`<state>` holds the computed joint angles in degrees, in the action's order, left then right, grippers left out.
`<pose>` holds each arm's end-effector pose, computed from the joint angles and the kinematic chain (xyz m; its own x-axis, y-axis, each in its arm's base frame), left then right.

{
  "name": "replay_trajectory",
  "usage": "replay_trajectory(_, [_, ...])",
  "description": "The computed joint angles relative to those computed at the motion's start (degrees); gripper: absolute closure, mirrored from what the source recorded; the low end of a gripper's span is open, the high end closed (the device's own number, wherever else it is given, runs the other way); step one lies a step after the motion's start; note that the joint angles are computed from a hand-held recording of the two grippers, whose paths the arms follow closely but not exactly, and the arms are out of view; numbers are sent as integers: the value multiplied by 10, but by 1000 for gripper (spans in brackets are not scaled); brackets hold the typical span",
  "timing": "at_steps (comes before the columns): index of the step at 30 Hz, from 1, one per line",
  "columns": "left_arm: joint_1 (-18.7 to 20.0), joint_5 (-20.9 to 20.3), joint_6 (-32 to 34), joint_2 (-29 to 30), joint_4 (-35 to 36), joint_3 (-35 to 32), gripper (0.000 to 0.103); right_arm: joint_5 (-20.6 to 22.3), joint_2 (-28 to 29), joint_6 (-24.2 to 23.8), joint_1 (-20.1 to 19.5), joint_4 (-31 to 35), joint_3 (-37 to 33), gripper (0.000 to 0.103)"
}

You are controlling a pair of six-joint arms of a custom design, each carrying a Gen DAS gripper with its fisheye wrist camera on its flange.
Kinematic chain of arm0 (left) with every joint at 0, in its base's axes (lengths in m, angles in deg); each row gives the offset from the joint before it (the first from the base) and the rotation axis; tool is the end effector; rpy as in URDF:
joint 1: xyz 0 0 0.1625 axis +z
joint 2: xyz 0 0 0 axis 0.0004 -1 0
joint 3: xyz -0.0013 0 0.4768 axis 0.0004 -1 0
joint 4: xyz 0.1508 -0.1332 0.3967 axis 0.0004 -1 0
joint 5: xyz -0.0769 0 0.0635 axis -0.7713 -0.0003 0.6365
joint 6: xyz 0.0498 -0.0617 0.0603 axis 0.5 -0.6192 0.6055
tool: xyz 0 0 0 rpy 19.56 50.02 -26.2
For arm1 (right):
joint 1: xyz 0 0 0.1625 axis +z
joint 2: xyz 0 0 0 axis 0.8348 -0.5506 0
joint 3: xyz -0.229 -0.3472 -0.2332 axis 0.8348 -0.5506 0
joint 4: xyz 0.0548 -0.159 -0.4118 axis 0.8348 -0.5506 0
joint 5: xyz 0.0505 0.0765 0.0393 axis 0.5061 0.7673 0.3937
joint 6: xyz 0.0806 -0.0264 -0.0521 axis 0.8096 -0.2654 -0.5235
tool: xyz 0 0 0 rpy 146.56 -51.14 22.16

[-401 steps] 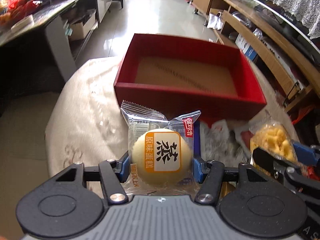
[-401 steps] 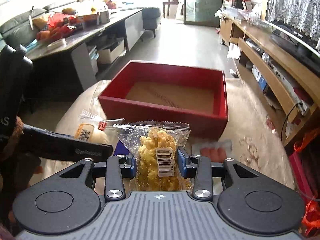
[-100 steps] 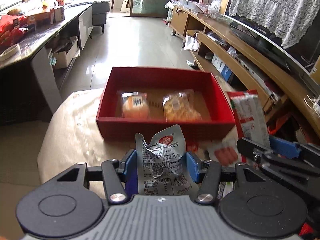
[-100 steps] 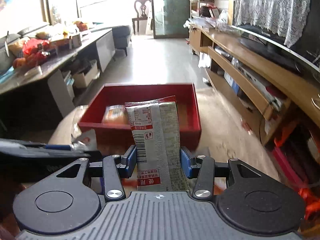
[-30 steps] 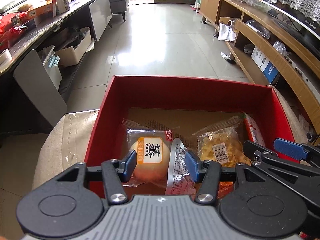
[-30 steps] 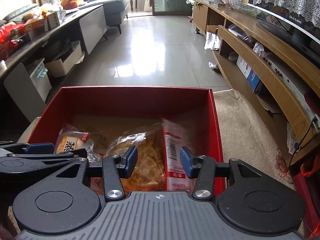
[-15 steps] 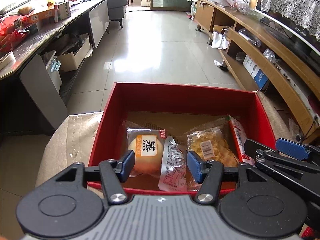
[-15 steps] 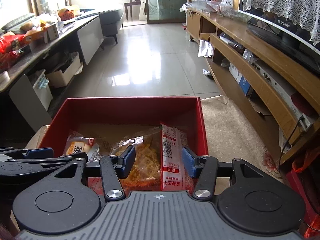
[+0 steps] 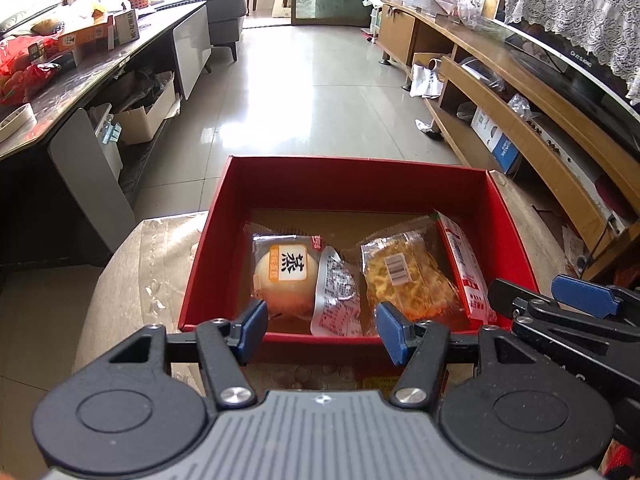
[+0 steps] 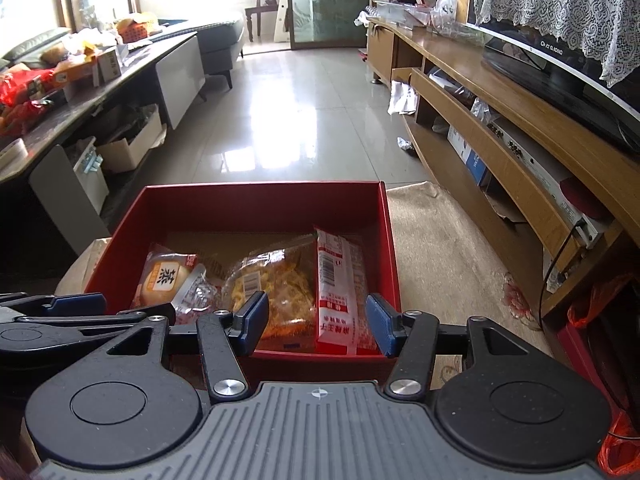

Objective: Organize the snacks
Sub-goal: 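Withdraw both grippers and grasp the blue packet with the left gripper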

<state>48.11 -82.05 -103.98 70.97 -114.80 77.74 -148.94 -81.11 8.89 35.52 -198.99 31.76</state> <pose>-0.4309 -0.8092 0.0158 -0.7361 -0.2031 -0.6456 0.2936 0.7636 -0.5750 0.1222 -0.8047 0.3536 -0.6613 -0.2875 0.6928 -0.6431 0.6928 -0.3264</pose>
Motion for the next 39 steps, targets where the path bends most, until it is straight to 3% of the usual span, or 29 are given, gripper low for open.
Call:
replay_trajectory(15, [-11, -13, -23, -31, 2, 68, 46, -11, -31, -7, 0, 1, 47, 41])
replay_trajectory(27, [-6, -60, -67, -58, 23, 122, 41, -24, -53, -17, 3, 26, 80, 33])
replay_trajectory(36, [9, -93, -100, -36, 92, 97, 36, -25, -61, -20, -3, 38, 80, 31])
replay_trajectory(39, [12, -90, -102, -22, 115, 83, 25, -26, -63, -17, -6, 43, 76, 31])
